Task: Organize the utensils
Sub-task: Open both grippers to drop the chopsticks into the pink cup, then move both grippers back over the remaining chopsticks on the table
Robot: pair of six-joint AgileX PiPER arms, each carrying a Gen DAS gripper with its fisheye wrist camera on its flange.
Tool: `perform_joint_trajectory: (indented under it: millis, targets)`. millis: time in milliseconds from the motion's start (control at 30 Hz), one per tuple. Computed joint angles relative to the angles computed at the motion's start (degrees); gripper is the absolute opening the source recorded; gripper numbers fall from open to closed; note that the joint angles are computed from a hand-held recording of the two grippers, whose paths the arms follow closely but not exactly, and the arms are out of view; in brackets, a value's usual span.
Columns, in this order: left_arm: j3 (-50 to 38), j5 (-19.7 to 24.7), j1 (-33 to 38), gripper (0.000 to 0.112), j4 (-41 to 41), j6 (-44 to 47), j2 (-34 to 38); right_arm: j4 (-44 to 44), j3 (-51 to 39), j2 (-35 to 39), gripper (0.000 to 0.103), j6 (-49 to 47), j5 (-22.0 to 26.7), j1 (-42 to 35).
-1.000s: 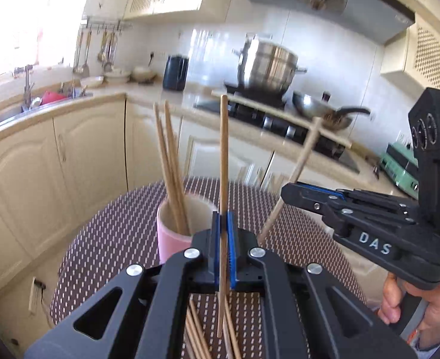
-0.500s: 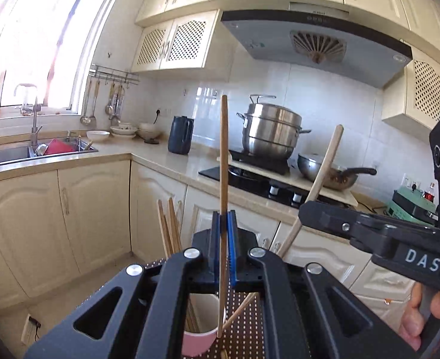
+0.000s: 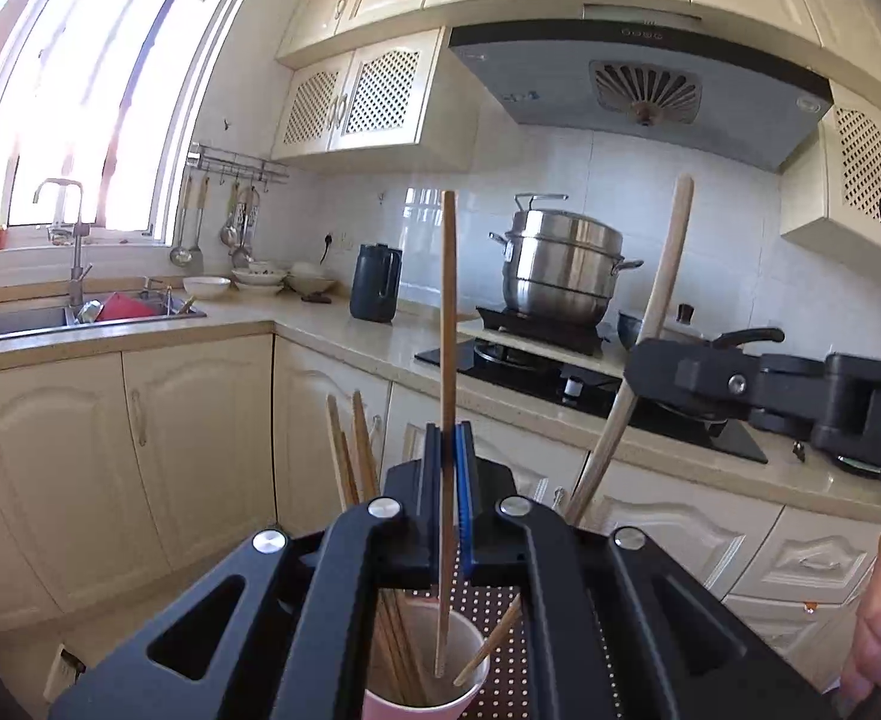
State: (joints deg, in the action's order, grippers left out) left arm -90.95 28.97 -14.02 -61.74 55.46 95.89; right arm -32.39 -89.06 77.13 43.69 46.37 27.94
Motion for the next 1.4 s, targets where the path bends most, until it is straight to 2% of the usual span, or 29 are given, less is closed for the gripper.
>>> perform_joint_trajectory:
  millis: [200,400,567,667,800,833,900,967,1000,1200,1400]
  targets:
    - [0.5,3.4,1.8,0.005,1.3,0.7,1.5,3.0,3.8,0.3,0.006,-0.5,-1.8,-1.9]
    - [2.2,4.8,2.6,0.005,2.5,1.3,1.3,3.9,7.1,1.5,0.006,0.1,-2.5,-2.3]
    - [1.6,7.3,3.4,0.006,5.9,-1.6,1.1,4.3,8.5,2.1,0.007,1.5,-2.4,-2.2]
    - [2.1,7.4,3.9,0.032,6.2,-1.9,0.3,3.7,8.5,2.1,0.007,3.1,-1.6,-1.5]
    - [4.3,8.2,5.4,0.032,1.8,1.6,-1.4,2.2,8.2,1.8,0.007,4.7,0.4,0.0]
    - [4.7,8.5,5.7,0.032,1.5,1.8,-2.0,1.9,8.1,1.7,0.009,5.1,0.9,0.5]
    - [5.1,9.5,6.4,0.032,1.8,1.3,-2.9,-0.1,8.2,1.1,0.018,7.3,2.1,1.8]
    - [5.9,10.3,7.3,0.034,1.8,1.3,-4.0,-2.3,8.6,0.2,0.036,9.6,3.2,3.3]
    - [6.5,10.5,7.8,0.034,1.9,1.4,-4.8,-3.2,8.9,-0.3,0.038,10.6,3.8,4.1]
    - [9.0,13.5,10.5,0.04,3.6,1.2,-8.5,-6.4,9.8,-2.6,0.04,14.4,8.5,9.4]
    - [10.1,19.6,11.9,0.041,12.9,-4.1,-10.2,-8.2,13.0,-4.5,0.04,18.9,12.6,15.2]
